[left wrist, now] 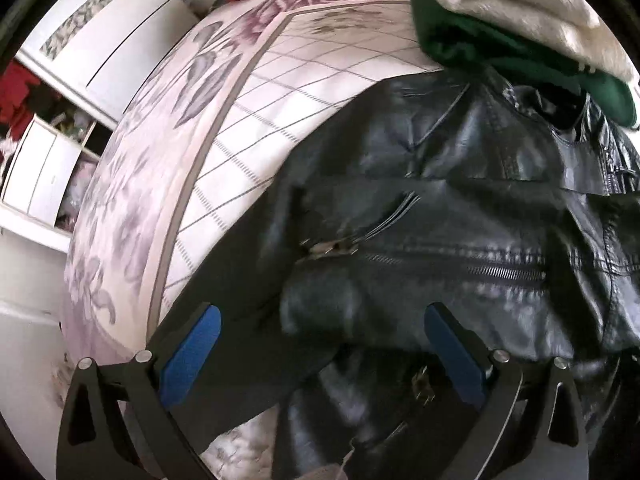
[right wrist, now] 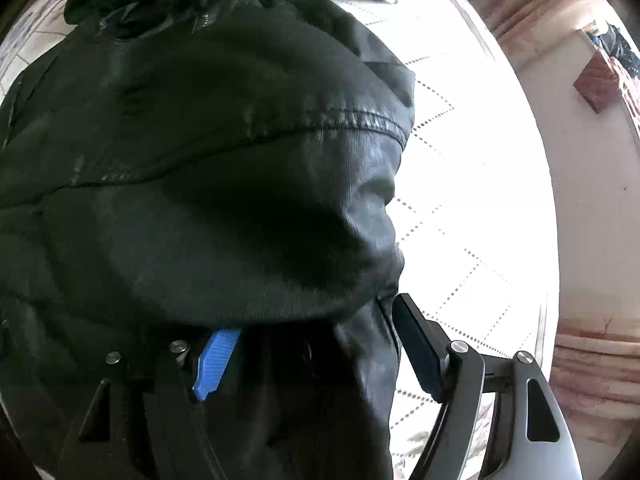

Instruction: Fold large clothes

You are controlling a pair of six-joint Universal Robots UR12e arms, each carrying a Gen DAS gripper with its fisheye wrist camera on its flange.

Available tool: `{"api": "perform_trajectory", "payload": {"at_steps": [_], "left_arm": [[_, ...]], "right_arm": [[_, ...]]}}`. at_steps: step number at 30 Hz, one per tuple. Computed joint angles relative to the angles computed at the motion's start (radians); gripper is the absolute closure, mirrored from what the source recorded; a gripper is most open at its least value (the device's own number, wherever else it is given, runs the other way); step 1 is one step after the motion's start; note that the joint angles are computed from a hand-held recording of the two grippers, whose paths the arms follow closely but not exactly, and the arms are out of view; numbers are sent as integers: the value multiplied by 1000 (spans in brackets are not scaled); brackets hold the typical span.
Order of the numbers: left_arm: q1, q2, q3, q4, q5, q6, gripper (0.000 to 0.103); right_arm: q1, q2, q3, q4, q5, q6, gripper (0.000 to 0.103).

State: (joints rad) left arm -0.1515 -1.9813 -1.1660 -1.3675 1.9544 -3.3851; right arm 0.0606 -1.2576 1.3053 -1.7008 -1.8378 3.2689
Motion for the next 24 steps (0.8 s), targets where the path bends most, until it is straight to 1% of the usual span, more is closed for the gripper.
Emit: {"api": "perform_trajectory", "payload": {"at_steps": [3, 6, 8, 10, 11, 15, 17, 18, 19, 22, 24], "left_arm": [[-7, -23, 17, -10, 17, 3, 0], [-13, -35, 23, -20, 31, 2, 0], [-15, -43, 29, -31, 37, 2, 0], [-15, -47, 32, -34, 40, 1, 0], [-15, -49, 33, -35, 42, 2, 0], [-16, -57, 37, -42, 47, 9, 0], [-15, -58, 38, -44, 43, 11, 0], [-14, -59, 37, -46, 39, 12, 0], [-13, -59, 38, -47, 36, 10, 0], [-12, -60, 39, -50, 31, 8, 0], [-11, -61, 41, -51, 31, 9, 0]], "right_arm": [[13, -13, 34, -45, -24, -2, 25], [29, -41, 85, -84, -22, 22, 25], [29, -59, 112, -97, -16, 28, 25], [26, -62, 115, -97, -14, 27, 25], [20, -52, 93, -86, -15, 20, 25], [15, -65, 121, -101, -9, 19, 25], [13, -40, 79, -82, -10, 16, 25], [5, -14, 53, -82, -10, 6, 25], [7, 10, 10, -59, -12, 7, 25], [6, 20, -25, -26, -14, 0, 25], [6, 19, -24, -25, -15, -6, 25]]}}
